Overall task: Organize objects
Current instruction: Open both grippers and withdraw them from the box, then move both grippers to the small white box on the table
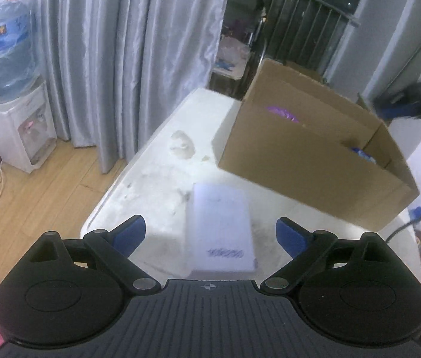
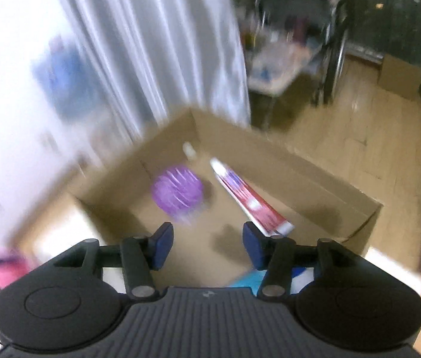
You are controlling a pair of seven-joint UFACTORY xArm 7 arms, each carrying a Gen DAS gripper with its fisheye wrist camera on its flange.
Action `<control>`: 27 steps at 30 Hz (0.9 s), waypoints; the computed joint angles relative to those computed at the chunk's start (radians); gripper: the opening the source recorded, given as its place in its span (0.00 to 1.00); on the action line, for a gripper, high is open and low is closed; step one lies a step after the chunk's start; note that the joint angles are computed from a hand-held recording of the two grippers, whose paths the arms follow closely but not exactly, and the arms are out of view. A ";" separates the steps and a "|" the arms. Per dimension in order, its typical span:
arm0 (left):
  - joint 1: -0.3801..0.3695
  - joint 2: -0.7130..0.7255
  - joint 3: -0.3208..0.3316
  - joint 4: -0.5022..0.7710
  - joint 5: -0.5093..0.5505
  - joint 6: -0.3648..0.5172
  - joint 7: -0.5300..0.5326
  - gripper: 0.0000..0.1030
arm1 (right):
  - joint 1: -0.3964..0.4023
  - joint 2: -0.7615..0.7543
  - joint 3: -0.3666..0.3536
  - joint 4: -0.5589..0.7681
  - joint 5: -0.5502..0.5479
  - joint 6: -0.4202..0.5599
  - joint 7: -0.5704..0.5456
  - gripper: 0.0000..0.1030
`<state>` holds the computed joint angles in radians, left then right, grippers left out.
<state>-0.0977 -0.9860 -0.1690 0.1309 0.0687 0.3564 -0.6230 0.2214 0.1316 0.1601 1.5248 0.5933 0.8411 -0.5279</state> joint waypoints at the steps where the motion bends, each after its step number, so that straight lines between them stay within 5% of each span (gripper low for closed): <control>1: -0.007 -0.022 0.017 -0.009 0.000 0.015 0.015 0.92 | -0.018 -0.058 0.005 -0.056 0.098 0.001 -0.039 0.66; 3: -0.009 -0.027 0.040 -0.022 -0.003 0.006 0.039 0.92 | -0.026 -0.172 -0.014 -0.169 0.300 0.045 -0.130 0.73; 6: -0.024 -0.078 0.063 -0.062 -0.012 0.011 0.074 0.94 | 0.008 -0.270 -0.056 -0.290 0.442 0.129 -0.177 0.81; 14: -0.093 -0.058 0.129 -0.095 -0.077 -0.016 0.173 0.94 | 0.119 -0.193 -0.012 -0.387 0.405 0.039 0.045 0.87; 19: -0.114 -0.019 0.147 -0.102 -0.113 -0.063 0.211 0.95 | 0.158 -0.098 0.033 -0.354 0.377 -0.022 0.089 0.86; 27: -0.214 0.135 0.251 -0.074 -0.182 -0.199 0.319 0.95 | 0.146 0.006 0.060 -0.302 0.425 0.019 0.129 0.86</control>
